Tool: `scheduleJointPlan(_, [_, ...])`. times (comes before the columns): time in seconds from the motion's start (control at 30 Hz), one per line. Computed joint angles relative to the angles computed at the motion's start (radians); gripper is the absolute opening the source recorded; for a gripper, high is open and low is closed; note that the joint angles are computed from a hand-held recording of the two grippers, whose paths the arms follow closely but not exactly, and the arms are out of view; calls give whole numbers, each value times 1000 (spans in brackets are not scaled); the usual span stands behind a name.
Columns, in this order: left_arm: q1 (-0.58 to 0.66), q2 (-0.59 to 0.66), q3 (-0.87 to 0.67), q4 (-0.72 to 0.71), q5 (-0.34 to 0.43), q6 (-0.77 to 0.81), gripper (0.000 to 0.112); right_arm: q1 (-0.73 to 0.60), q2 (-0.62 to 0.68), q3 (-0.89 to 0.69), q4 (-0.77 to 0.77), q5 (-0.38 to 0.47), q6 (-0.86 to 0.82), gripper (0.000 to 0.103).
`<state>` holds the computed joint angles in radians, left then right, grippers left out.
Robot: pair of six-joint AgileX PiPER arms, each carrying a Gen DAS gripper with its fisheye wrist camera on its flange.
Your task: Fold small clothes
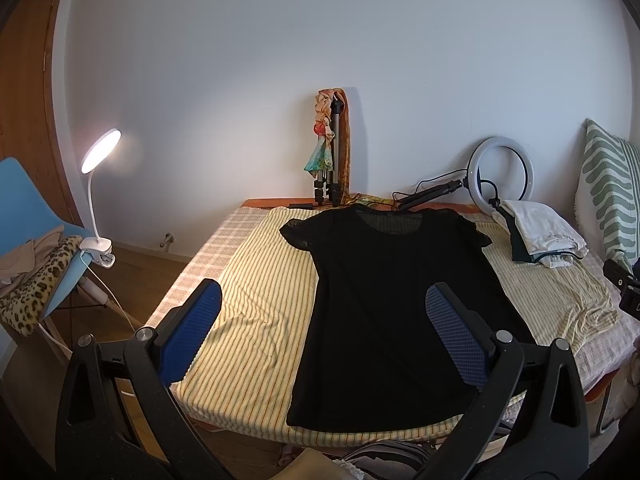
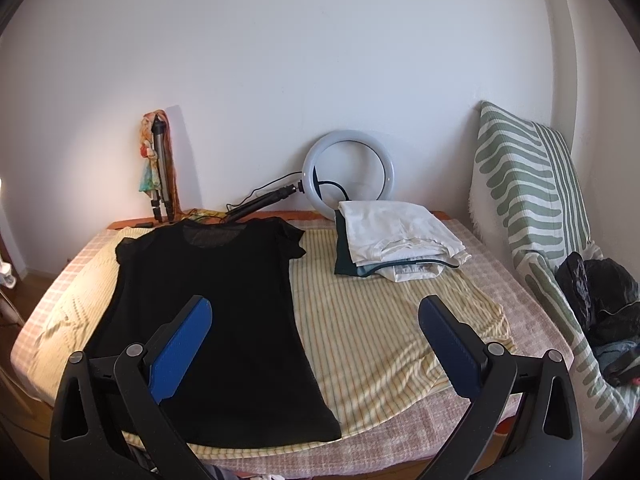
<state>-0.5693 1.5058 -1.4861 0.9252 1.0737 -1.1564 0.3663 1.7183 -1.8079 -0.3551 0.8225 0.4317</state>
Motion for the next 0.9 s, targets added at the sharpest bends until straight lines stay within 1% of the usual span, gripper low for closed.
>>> scheduleJointPlan(0.23, [-2, 3, 0, 3, -1, -3, 103, -3, -10, 25, 18, -23, -7, 103])
scheduleJointPlan(0.37, [-7, 2, 6, 7, -1, -10, 103, 0, -28, 66, 2, -60, 17, 103])
scheduleJointPlan(0.6, [-12, 7, 10, 10, 0, -15, 103, 0, -11, 38, 19, -36, 4, 103])
scheduleJointPlan(0.9, [-12, 6, 11, 10, -1, -15, 103, -3, -6, 35, 29, -37, -10, 103])
